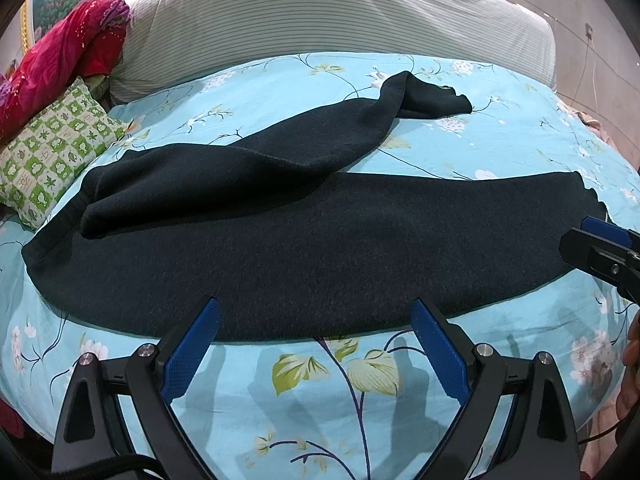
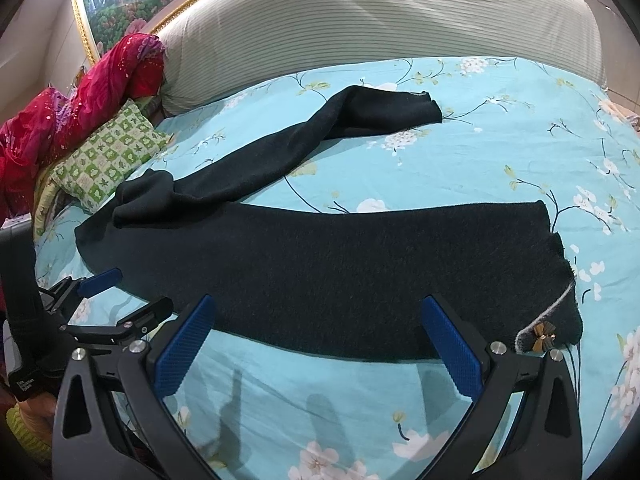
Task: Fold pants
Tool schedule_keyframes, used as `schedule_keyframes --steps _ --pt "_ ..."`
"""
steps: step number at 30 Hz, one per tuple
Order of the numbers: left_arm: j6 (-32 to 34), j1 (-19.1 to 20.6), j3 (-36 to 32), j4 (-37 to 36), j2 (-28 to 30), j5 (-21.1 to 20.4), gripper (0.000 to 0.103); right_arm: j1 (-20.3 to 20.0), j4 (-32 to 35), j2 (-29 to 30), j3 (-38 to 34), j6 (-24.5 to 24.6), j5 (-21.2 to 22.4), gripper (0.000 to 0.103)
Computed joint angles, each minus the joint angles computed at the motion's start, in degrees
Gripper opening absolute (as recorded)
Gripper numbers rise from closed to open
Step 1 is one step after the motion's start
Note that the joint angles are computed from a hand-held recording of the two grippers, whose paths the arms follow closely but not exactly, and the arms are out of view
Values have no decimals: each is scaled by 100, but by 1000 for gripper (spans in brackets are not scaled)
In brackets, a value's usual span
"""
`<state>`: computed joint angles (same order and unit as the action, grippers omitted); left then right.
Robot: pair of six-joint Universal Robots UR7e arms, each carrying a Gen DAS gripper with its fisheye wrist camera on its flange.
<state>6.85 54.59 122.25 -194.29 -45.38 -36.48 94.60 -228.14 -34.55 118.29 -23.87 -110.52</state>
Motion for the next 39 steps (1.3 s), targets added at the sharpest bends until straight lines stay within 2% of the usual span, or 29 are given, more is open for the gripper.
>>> schedule_keyframes --steps 14,23,27,32,39 --pt "59 2 -44 58 -27 -13 97 8 -7 -37 19 58 77 103" --pt "239 19 -304 373 -36 11 97 -93 198 -210 1 195 334 100" --pt "261 69 -552 674 -30 -50 97 -187 536 -386 -63 401 595 96" --pt "442 145 -1113 1191 81 -212 97 -293 1199 -677 -298 669 981 80" --pt "816 289 -2205 1890 456 -413 97 -335 2274 -951 -1049 935 1012 78"
